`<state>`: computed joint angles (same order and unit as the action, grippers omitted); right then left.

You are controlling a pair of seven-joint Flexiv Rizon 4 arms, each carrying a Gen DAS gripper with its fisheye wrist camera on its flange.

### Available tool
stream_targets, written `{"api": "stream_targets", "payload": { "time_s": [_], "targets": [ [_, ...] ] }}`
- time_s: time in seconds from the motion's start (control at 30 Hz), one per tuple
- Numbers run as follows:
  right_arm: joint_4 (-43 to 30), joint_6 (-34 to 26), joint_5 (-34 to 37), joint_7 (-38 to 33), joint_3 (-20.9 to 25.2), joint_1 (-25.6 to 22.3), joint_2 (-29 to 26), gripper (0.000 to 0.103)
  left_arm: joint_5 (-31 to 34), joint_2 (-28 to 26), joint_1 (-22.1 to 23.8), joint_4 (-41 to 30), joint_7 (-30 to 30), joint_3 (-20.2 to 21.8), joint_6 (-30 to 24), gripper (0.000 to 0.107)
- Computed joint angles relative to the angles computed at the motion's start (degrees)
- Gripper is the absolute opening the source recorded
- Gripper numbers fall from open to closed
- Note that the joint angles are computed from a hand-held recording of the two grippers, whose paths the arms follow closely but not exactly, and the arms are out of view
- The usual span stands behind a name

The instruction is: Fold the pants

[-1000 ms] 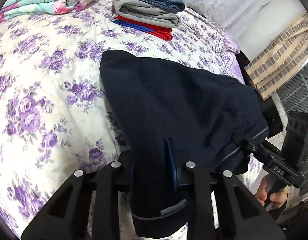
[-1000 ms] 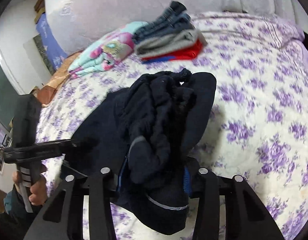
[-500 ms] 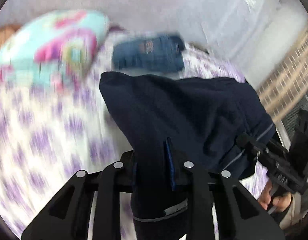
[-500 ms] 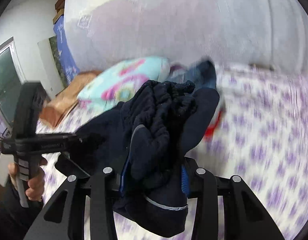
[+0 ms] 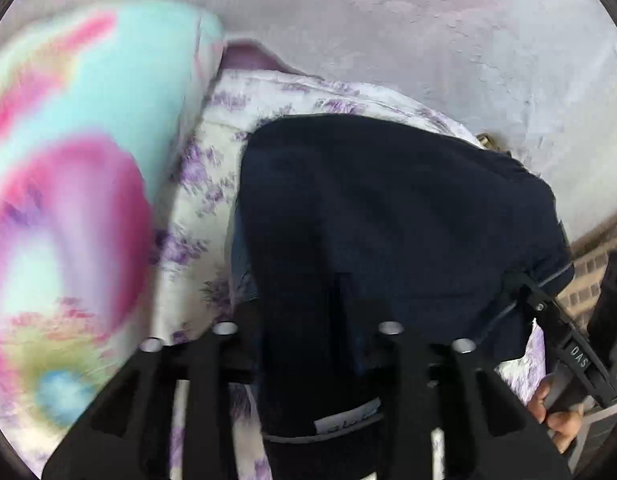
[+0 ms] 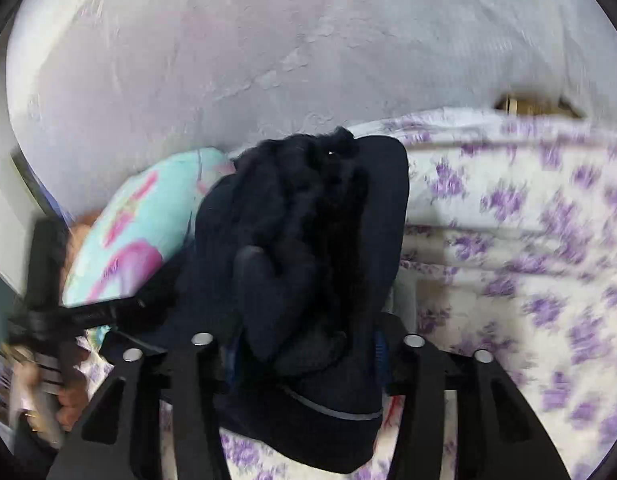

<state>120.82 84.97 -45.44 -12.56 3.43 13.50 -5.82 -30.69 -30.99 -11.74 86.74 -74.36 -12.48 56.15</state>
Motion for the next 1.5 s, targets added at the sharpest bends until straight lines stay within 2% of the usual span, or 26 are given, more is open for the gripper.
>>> {"api": "stream_targets", "payload": {
  "time_s": [0.03, 0.07, 0.1, 0.13, 0.17, 0.2, 0.23, 0.3, 0.37, 0.43, 0.47, 0.53, 0.6, 0.67, 0.73, 0.8, 0.87, 0.93, 1.0, 1.07, 1.2, 1.3, 1.43, 1.5],
  "targets": [
    [1.1, 4.9, -4.3, 3.8, -1.9, -0.4, -0.4, 0.052, -5.1, 0.6, 2.4, 2.8, 5.1, -3.7, 3.0, 0.04],
    [1.4, 6.1, -4.8, 4.0, -2.0, -0.8, -0.2, 0.053, -9.3, 1.3, 3.8, 4.5, 9.6, -5.9, 4.0, 0.04],
    [1.2, 4.8, -1.6, 1.0, -0.2, -1.4, 0.1, 0.059, -10.1, 1.7, 4.0, 5.2, 10.6, -6.2, 4.5, 0.04],
    [0.7, 2.3, 1.7, -2.2, 1.0, -1.1, 0.5, 0.064, -9.5, 2.0, 3.1, 5.1, 10.1, -5.1, 4.8, 0.042],
    [0.4, -0.8, 1.3, -2.4, 0.4, 0.3, 1.3, 0.078, -8.0, 2.2, 1.9, 4.8, 8.5, -3.5, 4.9, 0.047],
    [0.0, -2.6, 1.1, -2.6, 0.8, 0.3, 1.6, 0.084, -5.8, 2.6, 0.6, 4.7, 6.1, -1.5, 5.0, 0.056],
    [-0.2, -3.8, 1.0, -3.1, 1.2, 0.3, 2.0, 0.085, -4.4, 3.1, 0.0, 4.6, 4.6, -0.5, 4.6, 0.062],
    [0.4, -3.9, -2.2, -0.3, 1.3, -0.2, 3.1, 0.085, -3.9, 4.4, -0.3, 5.5, 3.4, -0.1, 5.3, 0.083],
    [1.6, -5.1, -8.0, 5.2, 1.4, -1.3, 5.3, 0.085, -1.8, 7.0, -1.1, 7.6, 1.3, 1.5, 7.2, 0.09],
    [2.1, -10.6, -10.9, 7.2, 3.5, -2.2, 8.5, 0.085, 0.8, 9.7, -1.6, 9.6, -0.6, 3.0, 7.4, 0.09],
    [2.2, -15.5, -12.2, 7.5, 5.2, -2.1, 10.8, 0.085, 2.5, 12.2, -2.1, 11.8, -1.5, 4.0, 8.2, 0.09],
    [2.5, -25.2, -12.6, 7.5, 9.0, -1.5, 14.6, 0.09, 7.6, 16.5, -3.8, 16.2, -3.9, 6.1, 11.5, 0.092],
    [3.4, -34.6, -12.1, 6.3, 13.6, 0.5, 18.4, 0.097, 17.4, 21.9, -6.6, 21.9, -8.8, 9.1, 16.4, 0.098],
    [4.3, -43.2, -11.1, 7.0, 18.2, 3.0, 21.1, 0.099, 30.2, 28.0, -9.0, 27.5, -17.9, 11.6, 18.9, 0.098],
    [5.0, -49.2, -9.5, 8.5, 21.2, 5.6, 22.3, 0.099, 37.0, 32.9, -8.9, 32.9, -25.8, 11.0, 21.0, 0.098],
    [5.9, -54.4, -7.1, 11.8, 24.4, 8.9, 23.1, 0.099, 44.6, 37.7, -7.4, 36.7, -35.6, 8.8, 20.3, 0.098],
    [7.7, -55.0, -6.8, 15.9, 25.8, 11.4, 23.7, 0.099, 46.2, 41.4, -6.0, 40.9, -39.8, 7.0, 21.8, 0.098],
    [9.1, -55.5, -7.7, 19.4, 26.6, 13.4, 23.8, 0.099, 49.8, 44.6, -2.8, 44.1, -45.3, 3.7, 23.9, 0.098],
    [10.2, -58.0, -9.2, 23.1, 27.6, 15.0, 23.0, 0.099, 55.1, 47.4, 2.3, 45.4, -51.0, -1.1, 24.3, 0.098],
    [10.5, -60.8, -10.1, 23.8, 28.0, 16.7, 21.5, 0.099, 57.4, 48.9, 4.9, 46.4, -53.4, -3.4, 24.6, 0.098],
    [11.8, -60.5, -10.9, 25.7, 26.1, 19.4, 20.2, 0.099, 58.7, 48.2, 7.2, 47.9, -54.3, -5.3, 27.3, 0.098],
    [13.7, -55.8, -10.5, 27.4, 23.7, 19.9, 20.5, 0.099, 59.4, 47.1, 7.9, 48.1, -54.8, -6.2, 27.3, 0.098],
    [14.3, -54.3, -9.0, 27.3, 23.0, 20.0, 20.2, 0.099, 64.6, 46.6, 10.8, 46.5, -59.7, -9.9, 24.1, 0.098],
    [14.5, -54.0, -8.9, 27.2, 23.0, 20.1, 20.2, 0.099, 66.3, 45.9, 10.4, 45.6, -61.3, -9.8, 22.8, 0.098]
  ]
}}
